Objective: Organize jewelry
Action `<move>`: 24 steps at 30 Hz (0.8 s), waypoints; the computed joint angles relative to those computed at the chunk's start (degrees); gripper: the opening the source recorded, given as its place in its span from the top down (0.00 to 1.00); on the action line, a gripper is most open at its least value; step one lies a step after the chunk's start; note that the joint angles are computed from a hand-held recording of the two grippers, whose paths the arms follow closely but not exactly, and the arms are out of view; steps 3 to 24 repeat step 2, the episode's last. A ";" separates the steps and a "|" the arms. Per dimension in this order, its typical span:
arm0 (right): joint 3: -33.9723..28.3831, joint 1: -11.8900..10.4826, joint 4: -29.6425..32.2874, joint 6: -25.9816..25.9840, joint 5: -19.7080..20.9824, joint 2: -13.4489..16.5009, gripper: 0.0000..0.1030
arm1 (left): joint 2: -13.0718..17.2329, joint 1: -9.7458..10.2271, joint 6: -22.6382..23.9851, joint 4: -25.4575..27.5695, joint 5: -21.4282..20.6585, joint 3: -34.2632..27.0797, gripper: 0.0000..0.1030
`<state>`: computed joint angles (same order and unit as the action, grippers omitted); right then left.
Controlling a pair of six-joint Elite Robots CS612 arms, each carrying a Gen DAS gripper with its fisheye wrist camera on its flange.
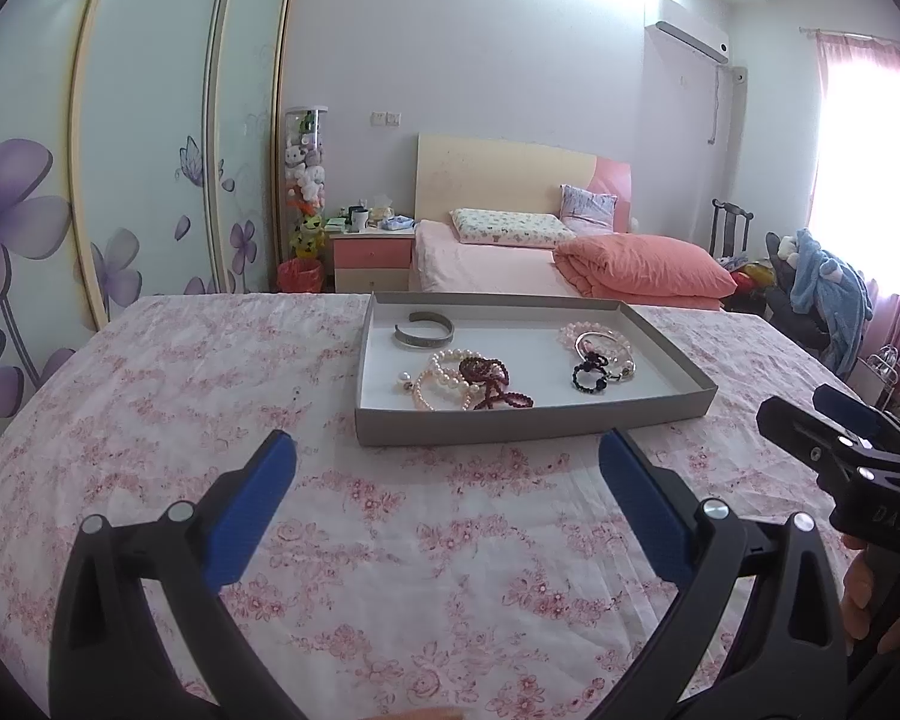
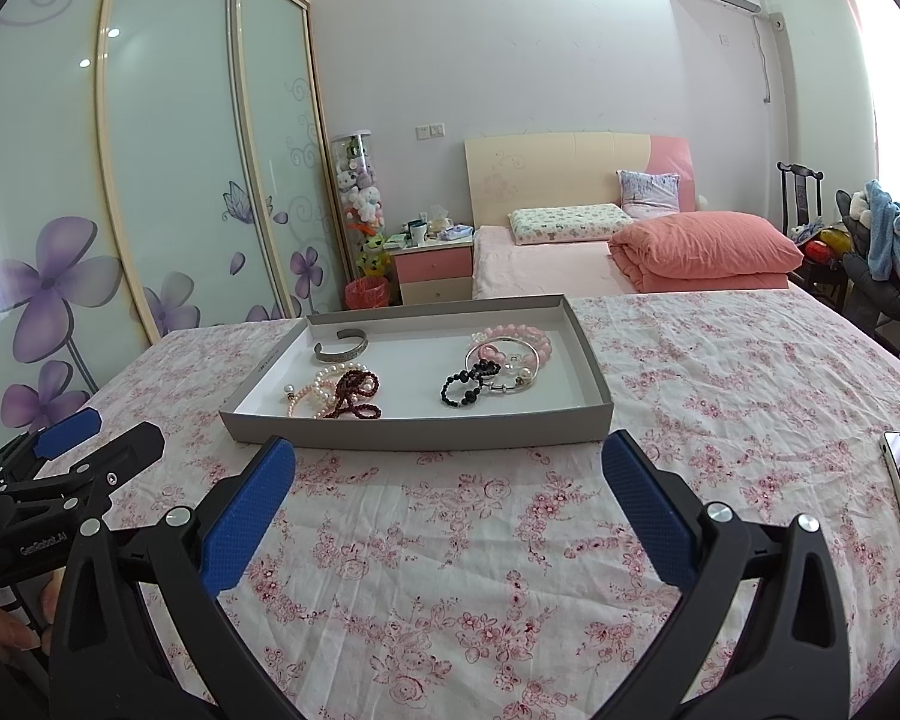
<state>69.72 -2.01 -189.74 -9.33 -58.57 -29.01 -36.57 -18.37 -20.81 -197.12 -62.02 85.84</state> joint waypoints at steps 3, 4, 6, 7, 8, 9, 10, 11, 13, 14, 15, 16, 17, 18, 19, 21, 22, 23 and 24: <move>-0.10 -0.02 0.06 0.05 0.07 0.03 0.02 | -0.03 -0.03 -0.21 -0.08 -0.06 0.21 0.04; -0.10 -0.02 0.06 0.05 0.07 0.03 0.02 | -0.03 -0.03 -0.21 -0.08 -0.06 0.21 0.04; -0.10 -0.02 0.06 0.05 0.07 0.03 0.02 | -0.03 -0.03 -0.21 -0.08 -0.06 0.21 0.04; -0.10 -0.02 0.06 0.05 0.07 0.03 0.02 | -0.03 -0.03 -0.21 -0.08 -0.06 0.21 0.04; -0.10 -0.02 0.06 0.05 0.07 0.03 0.02 | -0.03 -0.03 -0.21 -0.08 -0.06 0.21 0.04; -0.10 -0.02 0.06 0.05 0.07 0.03 0.02 | -0.03 -0.03 -0.21 -0.08 -0.06 0.21 0.04; -0.10 -0.02 0.06 0.05 0.07 0.03 0.02 | -0.03 -0.03 -0.21 -0.08 -0.06 0.21 0.04; -0.10 -0.02 0.06 0.05 0.07 0.03 0.02 | -0.03 -0.03 -0.21 -0.08 -0.06 0.21 0.04; -0.10 -0.02 0.06 0.05 0.07 0.03 0.02 | -0.03 -0.03 -0.21 -0.08 -0.06 0.21 0.04; -0.10 -0.02 0.06 0.05 0.07 0.03 0.02 | -0.03 -0.03 -0.21 -0.08 -0.06 0.21 0.04; -0.10 -0.02 0.06 0.05 0.07 0.03 0.02 | -0.03 -0.03 -0.21 -0.08 -0.06 0.21 0.04; -0.10 -0.02 0.06 0.05 0.07 0.03 0.02 | -0.03 -0.03 -0.21 -0.08 -0.06 0.21 0.04; -0.10 -0.02 0.06 0.05 0.07 0.03 0.02 | -0.03 -0.03 -0.21 -0.08 -0.06 0.21 0.04; -0.10 -0.02 0.06 0.05 0.07 0.03 0.02 | -0.03 -0.03 -0.21 -0.08 -0.06 0.21 0.04; -0.10 -0.02 0.06 0.05 0.07 0.03 0.02 | -0.03 -0.03 -0.21 -0.08 -0.06 0.21 0.04; -0.10 -0.02 0.06 0.05 0.07 0.03 0.02 | -0.03 -0.03 -0.21 -0.08 -0.06 0.21 0.04; -0.10 -0.02 0.06 0.05 0.07 0.03 0.02 | -0.03 -0.03 -0.21 -0.08 -0.06 0.21 0.04; -0.10 -0.02 0.06 0.05 0.07 0.03 0.02 | -0.03 -0.03 -0.21 -0.08 -0.06 0.21 0.04; -0.10 -0.02 0.06 0.05 0.07 0.03 0.02 | -0.03 -0.03 -0.21 -0.08 -0.06 0.21 0.04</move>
